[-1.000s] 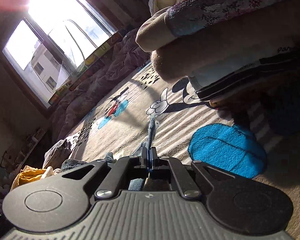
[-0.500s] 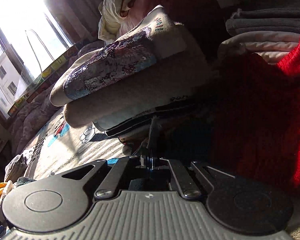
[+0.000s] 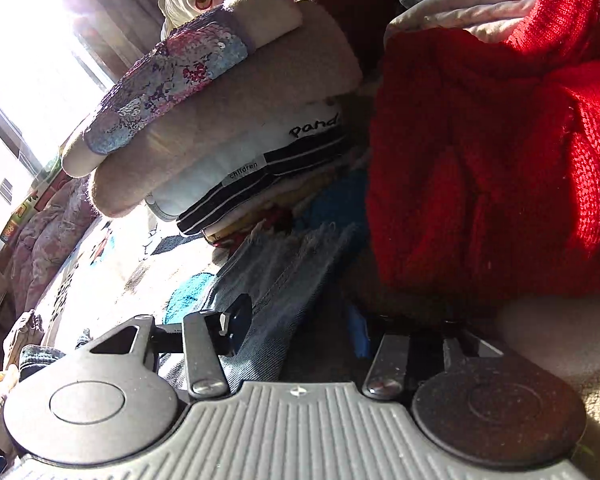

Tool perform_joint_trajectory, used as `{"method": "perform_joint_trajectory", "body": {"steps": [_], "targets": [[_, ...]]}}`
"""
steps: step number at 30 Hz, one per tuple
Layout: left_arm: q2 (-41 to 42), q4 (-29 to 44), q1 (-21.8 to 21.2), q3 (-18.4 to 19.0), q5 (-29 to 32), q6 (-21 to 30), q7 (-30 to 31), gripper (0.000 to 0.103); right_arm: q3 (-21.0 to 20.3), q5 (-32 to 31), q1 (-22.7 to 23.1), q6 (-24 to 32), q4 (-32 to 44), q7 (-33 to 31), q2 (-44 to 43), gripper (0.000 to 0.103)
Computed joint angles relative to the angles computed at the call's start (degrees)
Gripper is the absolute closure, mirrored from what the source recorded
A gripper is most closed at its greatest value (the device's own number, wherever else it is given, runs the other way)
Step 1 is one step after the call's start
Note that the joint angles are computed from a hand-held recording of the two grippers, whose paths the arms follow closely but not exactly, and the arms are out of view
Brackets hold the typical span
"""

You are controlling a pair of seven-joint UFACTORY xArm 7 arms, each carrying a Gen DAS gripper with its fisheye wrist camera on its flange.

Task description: Fold clothes

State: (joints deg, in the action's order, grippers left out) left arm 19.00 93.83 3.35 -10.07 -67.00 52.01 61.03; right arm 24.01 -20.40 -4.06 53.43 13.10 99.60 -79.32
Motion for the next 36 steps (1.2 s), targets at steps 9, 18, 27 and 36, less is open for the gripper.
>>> {"method": "perform_joint_trajectory", "body": {"steps": [9, 18, 27, 36], "targets": [[0.84, 0.17, -0.93, -0.29, 2.86, -2.68, 1.55, 0.025, -4.51, -5.42, -6.24, -1.10, 3.44, -10.21, 3.28, 0.101], [-4.43, -4.42, 0.91, 1.11, -0.49, -3.44, 0.53, 0.025, 6.85, -2.91, -0.52, 1.31, 11.98, -11.50, 8.22, 0.076], [-21.05, -22.44, 1.21, 9.27, -0.54, 5.77, 3.75, 0.022, 22.10, 4.72, 3.06, -4.18, 16.61, 12.70, 11.36, 0.058], [-29.97, -32.54, 2.25, 19.07, 2.63, 17.11, -4.91, 0.018, 28.24, 2.70, 2.74, -16.70, 14.07, 29.94, 14.71, 0.054]]}}
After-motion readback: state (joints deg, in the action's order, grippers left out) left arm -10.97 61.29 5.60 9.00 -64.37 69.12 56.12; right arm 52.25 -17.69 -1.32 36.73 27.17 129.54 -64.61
